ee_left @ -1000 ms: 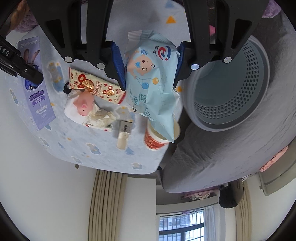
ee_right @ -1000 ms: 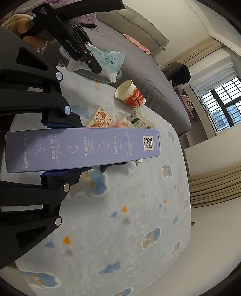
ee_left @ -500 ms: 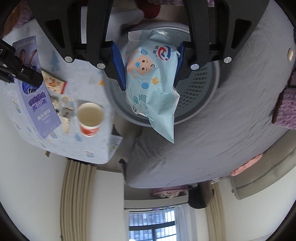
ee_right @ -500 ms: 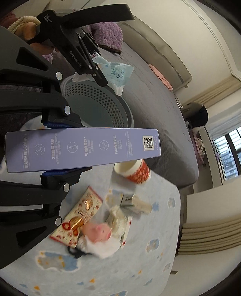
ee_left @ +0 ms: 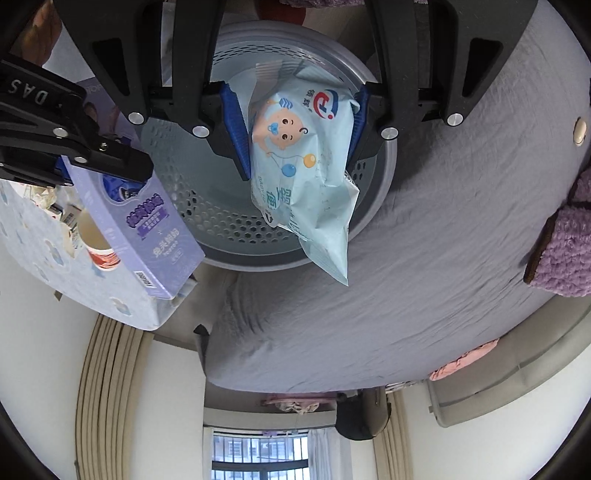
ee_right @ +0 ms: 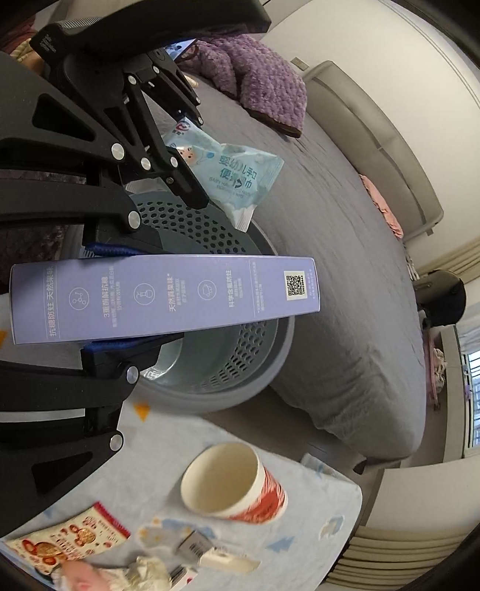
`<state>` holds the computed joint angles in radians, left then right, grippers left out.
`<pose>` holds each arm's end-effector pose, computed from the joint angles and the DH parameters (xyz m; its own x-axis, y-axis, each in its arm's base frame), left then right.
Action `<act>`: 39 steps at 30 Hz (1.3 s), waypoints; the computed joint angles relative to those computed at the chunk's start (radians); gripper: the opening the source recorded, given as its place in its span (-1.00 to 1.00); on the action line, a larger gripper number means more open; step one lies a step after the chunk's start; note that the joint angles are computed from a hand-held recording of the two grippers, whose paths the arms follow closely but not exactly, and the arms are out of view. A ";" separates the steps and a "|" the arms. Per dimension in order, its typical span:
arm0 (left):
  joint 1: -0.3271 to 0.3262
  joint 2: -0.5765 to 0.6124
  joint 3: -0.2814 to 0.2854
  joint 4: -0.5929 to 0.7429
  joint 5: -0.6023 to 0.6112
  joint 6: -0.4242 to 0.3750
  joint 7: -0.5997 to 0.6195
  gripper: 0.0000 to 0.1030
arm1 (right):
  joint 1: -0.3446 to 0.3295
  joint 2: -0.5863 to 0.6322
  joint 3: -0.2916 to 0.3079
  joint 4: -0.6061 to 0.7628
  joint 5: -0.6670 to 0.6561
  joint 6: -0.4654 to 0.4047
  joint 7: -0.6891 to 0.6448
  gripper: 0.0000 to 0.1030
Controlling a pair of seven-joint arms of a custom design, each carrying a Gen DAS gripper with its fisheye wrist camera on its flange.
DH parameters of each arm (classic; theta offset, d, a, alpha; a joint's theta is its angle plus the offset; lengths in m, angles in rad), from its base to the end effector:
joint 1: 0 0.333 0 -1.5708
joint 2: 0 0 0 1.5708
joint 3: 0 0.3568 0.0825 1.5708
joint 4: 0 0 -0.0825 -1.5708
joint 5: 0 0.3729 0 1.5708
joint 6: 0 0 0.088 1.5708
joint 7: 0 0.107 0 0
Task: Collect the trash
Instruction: 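Move both tools over the basket and open them, dropping both items, then bring both open tools back over the remaining trash on the bed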
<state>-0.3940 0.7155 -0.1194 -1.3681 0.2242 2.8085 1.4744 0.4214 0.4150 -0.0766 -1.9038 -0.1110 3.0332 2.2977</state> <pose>0.7040 -0.3750 0.4177 -0.4975 -0.8658 -0.0533 -0.6269 0.4014 -0.6677 0.6395 0.2458 0.4100 -0.1310 -0.9287 -0.3469 -0.7667 0.3167 -0.5584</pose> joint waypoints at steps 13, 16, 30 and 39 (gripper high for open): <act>-0.007 0.015 0.041 0.022 0.017 -0.027 -0.080 0.35 | 0.019 0.040 -0.028 0.026 0.035 0.016 -0.025 0.00; -0.008 0.011 0.045 0.016 0.028 -0.018 -0.098 0.45 | 0.032 0.033 -0.046 0.014 0.021 0.020 -0.004 0.00; -0.028 -0.003 0.079 -0.012 0.086 0.023 -0.174 0.74 | 0.118 0.024 -0.150 0.009 -0.103 0.006 0.121 0.03; -0.033 -0.011 0.090 -0.026 0.103 0.045 -0.199 0.80 | 0.159 0.017 -0.198 -0.001 -0.188 0.002 0.206 0.11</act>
<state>-0.4274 0.7043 -0.0299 -1.3943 0.3269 2.8531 1.2753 0.5800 0.4318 -0.2741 -1.9050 -0.2993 3.0351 2.5038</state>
